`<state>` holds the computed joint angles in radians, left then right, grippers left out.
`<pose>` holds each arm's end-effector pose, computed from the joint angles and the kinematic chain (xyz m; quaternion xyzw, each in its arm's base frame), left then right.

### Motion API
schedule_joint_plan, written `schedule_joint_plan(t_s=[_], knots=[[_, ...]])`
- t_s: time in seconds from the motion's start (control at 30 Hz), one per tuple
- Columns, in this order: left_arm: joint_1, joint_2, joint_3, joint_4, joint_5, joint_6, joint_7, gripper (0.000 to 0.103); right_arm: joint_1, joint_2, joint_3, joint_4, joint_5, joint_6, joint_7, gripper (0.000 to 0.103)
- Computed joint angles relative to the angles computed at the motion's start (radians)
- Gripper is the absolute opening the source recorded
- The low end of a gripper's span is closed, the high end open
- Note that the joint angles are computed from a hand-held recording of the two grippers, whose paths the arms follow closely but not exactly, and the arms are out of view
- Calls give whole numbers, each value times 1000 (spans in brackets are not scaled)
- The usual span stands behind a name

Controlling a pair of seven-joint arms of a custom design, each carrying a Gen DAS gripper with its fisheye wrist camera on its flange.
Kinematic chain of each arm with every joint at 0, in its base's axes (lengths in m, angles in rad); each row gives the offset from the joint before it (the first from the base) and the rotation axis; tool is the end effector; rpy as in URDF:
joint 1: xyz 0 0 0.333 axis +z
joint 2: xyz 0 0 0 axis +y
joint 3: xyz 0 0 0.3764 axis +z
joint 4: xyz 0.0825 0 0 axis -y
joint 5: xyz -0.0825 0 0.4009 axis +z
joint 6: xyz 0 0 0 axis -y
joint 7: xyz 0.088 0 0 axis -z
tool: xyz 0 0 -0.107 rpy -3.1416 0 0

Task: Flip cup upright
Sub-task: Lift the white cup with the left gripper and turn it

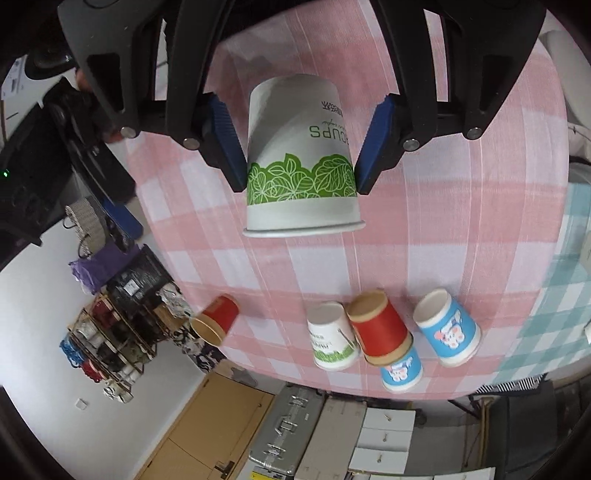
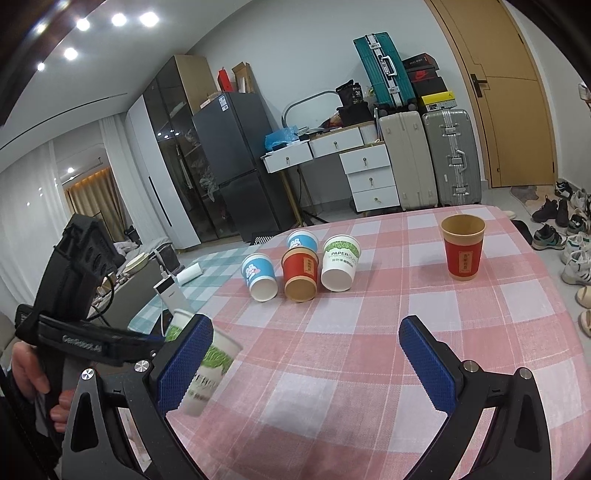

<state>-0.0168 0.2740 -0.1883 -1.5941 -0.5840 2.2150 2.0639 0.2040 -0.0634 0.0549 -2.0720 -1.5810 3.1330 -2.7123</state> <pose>0.6933 -0.1453 0.5728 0.5199 -0.7899 0.3232 0.0353 0.5129 0.2267 0.5718 -0.5459 0.6434 -0.2363 0.4819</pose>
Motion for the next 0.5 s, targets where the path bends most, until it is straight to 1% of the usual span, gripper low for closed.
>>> schedule_joint_plan(t_s=[0.03,0.13,0.27,0.37,0.5], knots=[[10,-23,0,-23,-12,-22,9,57,2,-5,2,-5,1,-5,1,103],[22,-83,11,-91,-30,-52,27,57,7,-16,8,-20,15,-13,-8,103],[19,-146,29,-187,-32,-53,51,57,13,-33,21,-40,41,-31,-38,103],[16,-164,41,-235,-30,-55,56,57,15,-46,31,-54,55,-48,-61,103],[11,-174,49,-278,-30,-30,56,57,16,-54,39,-70,87,-57,-85,103]])
